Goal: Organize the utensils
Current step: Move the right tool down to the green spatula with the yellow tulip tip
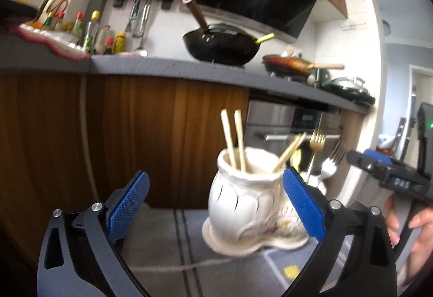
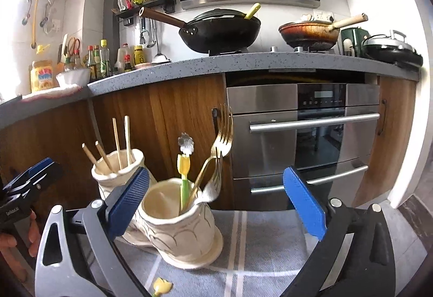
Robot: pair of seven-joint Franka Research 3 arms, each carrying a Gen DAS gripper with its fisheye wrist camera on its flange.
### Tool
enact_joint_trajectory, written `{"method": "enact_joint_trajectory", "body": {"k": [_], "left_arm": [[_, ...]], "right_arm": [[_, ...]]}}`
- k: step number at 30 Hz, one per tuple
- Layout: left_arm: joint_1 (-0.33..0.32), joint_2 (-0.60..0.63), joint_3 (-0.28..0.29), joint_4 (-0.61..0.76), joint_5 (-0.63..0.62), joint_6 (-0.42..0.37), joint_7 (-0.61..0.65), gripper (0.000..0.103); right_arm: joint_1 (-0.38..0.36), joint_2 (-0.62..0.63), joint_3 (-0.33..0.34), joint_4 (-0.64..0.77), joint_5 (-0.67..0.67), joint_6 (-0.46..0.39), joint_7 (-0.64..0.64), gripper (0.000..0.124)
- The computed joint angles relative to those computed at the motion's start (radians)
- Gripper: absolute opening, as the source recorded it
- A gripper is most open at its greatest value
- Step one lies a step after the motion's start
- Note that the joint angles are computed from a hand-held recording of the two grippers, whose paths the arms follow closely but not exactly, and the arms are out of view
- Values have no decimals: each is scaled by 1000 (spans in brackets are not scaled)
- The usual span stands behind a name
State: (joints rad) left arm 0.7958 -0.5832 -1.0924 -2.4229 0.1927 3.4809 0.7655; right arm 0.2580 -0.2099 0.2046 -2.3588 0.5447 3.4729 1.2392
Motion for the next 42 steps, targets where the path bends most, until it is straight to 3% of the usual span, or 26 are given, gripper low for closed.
{"method": "enact_joint_trajectory", "body": {"k": [3,7,11,17,23,33,36,42], "left_arm": [[-65,-5,41,-37,9,-44,-9,98],[-126,-43,79,-85,30,-93,-37,98],[-171,-57,109,-110,73,-143,-80,98],[-204,-48,142,-118,138,-185,-150,98],[-201,-42,153,-118,190,-190,-194,98],[-198,-19,158,-106,235,-187,-206,98],[-203,-14,163,-106,238,-185,-206,98],[-209,-9,165,-101,246,-197,-206,98]], "right_arm": [[-59,-25,80,-23,74,-15,-46,98],[-91,-65,124,-71,90,-57,-59,98],[-180,-113,217,-115,71,-160,-24,98],[-274,-153,305,-136,-23,-332,95,98],[-234,-118,273,-119,-102,-468,187,98],[-189,-55,253,-84,-325,-530,324,96],[-206,-52,264,-87,-423,-531,400,83],[-169,-16,226,-61,-542,-566,470,55]]}}
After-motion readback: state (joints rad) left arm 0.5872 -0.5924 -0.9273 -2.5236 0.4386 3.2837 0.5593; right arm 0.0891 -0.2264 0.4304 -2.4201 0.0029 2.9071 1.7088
